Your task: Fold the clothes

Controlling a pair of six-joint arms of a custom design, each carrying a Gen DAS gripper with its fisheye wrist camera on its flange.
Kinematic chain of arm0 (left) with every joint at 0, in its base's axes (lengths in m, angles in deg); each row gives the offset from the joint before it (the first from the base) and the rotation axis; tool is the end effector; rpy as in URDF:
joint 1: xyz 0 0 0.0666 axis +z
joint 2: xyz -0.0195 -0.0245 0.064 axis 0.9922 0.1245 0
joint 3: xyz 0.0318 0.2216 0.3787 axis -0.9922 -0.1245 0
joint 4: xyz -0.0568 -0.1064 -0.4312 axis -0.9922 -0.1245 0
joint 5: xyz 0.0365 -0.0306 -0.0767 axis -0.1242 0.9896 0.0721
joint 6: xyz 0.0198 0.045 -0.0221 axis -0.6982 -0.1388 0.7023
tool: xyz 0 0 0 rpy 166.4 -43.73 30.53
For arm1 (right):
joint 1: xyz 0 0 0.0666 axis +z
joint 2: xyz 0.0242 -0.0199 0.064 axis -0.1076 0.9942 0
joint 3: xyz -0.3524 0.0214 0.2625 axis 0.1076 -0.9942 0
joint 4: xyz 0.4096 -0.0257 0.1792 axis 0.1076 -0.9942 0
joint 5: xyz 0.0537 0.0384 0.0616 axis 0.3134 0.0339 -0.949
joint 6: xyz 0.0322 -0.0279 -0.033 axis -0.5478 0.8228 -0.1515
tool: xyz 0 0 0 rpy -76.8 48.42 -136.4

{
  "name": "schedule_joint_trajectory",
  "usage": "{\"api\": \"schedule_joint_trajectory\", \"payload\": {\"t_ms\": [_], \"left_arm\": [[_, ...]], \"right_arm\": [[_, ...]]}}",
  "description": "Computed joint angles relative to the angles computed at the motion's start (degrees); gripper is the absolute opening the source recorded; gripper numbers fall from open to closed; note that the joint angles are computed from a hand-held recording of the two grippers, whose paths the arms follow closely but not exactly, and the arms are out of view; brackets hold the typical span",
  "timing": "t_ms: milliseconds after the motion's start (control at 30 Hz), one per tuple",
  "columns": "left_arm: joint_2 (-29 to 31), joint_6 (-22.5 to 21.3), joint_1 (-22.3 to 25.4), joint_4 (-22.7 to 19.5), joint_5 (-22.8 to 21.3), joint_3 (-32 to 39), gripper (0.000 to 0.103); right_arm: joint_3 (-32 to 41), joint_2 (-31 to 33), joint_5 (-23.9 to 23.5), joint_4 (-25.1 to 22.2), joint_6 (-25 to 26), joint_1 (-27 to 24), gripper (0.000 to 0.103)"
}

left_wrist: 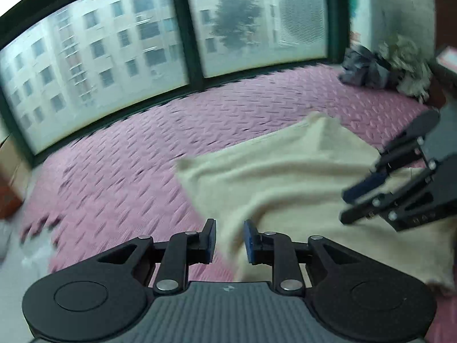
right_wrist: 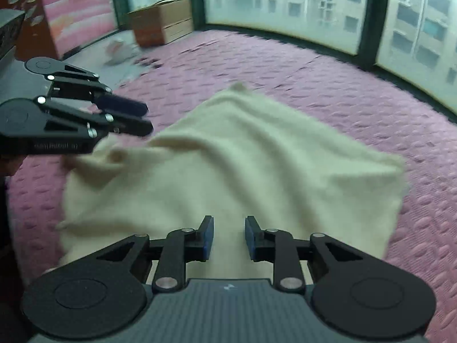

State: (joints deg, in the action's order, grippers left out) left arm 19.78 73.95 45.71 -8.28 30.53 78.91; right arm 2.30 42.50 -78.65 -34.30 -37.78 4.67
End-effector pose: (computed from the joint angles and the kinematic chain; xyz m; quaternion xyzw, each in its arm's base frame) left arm 0.3610 -0.2627 0.3489 0.2143 0.8864 -0.0266 0.4096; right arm 0.4177 0.0905 0.3454 -0.2883 0.9017 0.1229 0.2978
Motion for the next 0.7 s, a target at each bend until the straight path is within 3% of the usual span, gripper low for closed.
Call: {"api": "schedule_joint_trajectory", "payload": {"t_ms": [300,400,500,600,700], "left_arm": [[-11.37,8.96,4.94,-7.74,-10.6,-7.73,0.029],[-14.61,12.6,7.01,-10.37,-10.93,-9.72,0.03],[-17.36,14.74,8.41,-12.07,-10.2,-11.57,0.031],[-19.03,16.25,8.57,-13.0,-10.5,-12.71,0.046],[-20.11,15.03,8.38,-12.05,-10.53,-13.48,0.046]], "right_arm": [[-2.4,-5.78,-1.74,-3.2,1.15,5.53,0.027],[-3.58,-8.7,-3.17,-2.41,0.94,7.76,0.036],[-4.26,-9.79,-3.49,-2.33,1.69,10.77,0.037],[-5.44,-10.44,-0.3,-1.37,3.59,14.23,0.037],[-6.33,-10.88,2.39,-0.25,3.81,16.3,0.037]]}}
